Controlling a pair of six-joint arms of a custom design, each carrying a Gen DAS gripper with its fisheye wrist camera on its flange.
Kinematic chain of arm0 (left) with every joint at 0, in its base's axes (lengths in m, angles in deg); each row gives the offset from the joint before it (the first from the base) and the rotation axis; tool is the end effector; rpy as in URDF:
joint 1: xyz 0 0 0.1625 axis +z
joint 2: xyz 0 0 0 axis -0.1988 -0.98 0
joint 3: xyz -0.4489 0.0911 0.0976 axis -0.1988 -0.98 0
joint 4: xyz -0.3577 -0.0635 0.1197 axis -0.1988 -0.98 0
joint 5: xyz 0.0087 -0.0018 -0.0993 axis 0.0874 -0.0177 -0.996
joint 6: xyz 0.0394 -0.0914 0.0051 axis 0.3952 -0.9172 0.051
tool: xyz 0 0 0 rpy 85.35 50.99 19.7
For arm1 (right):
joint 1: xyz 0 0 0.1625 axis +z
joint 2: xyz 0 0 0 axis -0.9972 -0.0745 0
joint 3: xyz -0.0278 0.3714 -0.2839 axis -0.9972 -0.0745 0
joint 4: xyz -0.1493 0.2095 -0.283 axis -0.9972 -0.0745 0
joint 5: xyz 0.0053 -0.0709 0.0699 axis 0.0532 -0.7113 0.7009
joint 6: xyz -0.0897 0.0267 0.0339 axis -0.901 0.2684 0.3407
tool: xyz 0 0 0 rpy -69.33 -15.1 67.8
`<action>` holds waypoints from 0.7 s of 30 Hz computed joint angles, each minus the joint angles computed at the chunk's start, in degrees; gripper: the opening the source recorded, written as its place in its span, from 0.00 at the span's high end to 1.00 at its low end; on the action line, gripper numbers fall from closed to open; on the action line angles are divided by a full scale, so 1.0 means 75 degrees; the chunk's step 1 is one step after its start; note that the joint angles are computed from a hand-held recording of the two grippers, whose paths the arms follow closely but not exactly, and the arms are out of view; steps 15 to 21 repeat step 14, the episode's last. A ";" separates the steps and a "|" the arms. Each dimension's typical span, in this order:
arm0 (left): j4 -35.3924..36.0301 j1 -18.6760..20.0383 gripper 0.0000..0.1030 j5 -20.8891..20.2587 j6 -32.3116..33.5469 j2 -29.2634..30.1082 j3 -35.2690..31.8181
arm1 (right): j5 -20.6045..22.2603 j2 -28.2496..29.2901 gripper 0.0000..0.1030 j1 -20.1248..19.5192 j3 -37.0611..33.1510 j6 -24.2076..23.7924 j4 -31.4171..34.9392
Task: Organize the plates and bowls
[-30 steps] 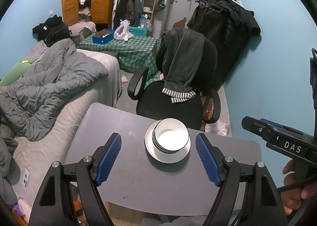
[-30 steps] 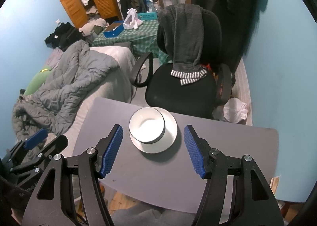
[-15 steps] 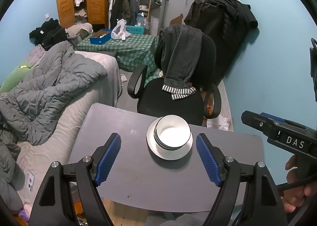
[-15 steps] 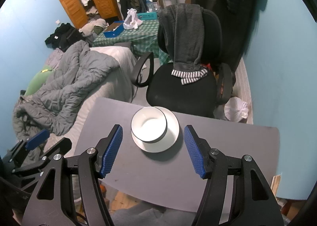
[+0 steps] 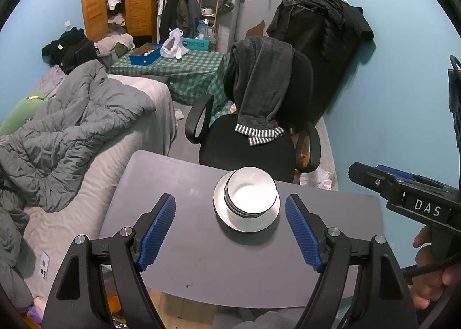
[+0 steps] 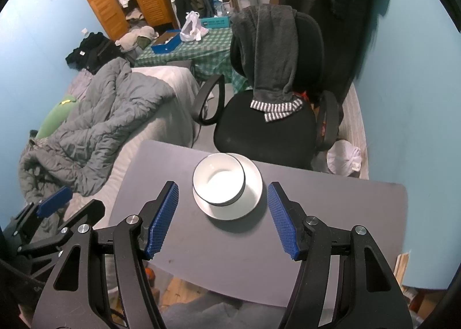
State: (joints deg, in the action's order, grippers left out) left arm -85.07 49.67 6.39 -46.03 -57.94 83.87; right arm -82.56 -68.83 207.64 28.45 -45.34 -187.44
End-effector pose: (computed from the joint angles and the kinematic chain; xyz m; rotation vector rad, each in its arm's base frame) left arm -0.3108 -0.5258 0.4653 -0.5101 2.0729 -1.0546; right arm 0.5348 -0.6743 0.2473 1.1945 -2.5088 0.1355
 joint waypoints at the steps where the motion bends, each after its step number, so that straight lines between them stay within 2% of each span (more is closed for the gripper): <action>1: 0.0004 -0.0003 0.22 -0.0005 -0.0007 -0.0005 -0.0002 | 0.0008 0.0012 0.39 -0.0010 -0.0035 0.0001 0.0021; 5: 0.0222 -0.0020 0.22 0.0034 -0.0177 0.0012 -0.0048 | -0.0002 0.0004 0.39 -0.0003 -0.0010 -0.0004 -0.0005; 7: 0.0326 -0.0035 0.16 0.0065 -0.0272 0.0007 -0.0039 | 0.0004 0.0004 0.39 -0.0005 0.0008 -0.0002 -0.0016; 14: 0.0541 -0.0029 0.16 0.0022 -0.0433 0.0007 -0.0075 | 0.0024 -0.0185 0.39 0.0061 0.0445 0.0068 -0.0188; 21: 0.0541 -0.0029 0.16 0.0022 -0.0433 0.0007 -0.0075 | 0.0024 -0.0185 0.39 0.0061 0.0445 0.0068 -0.0188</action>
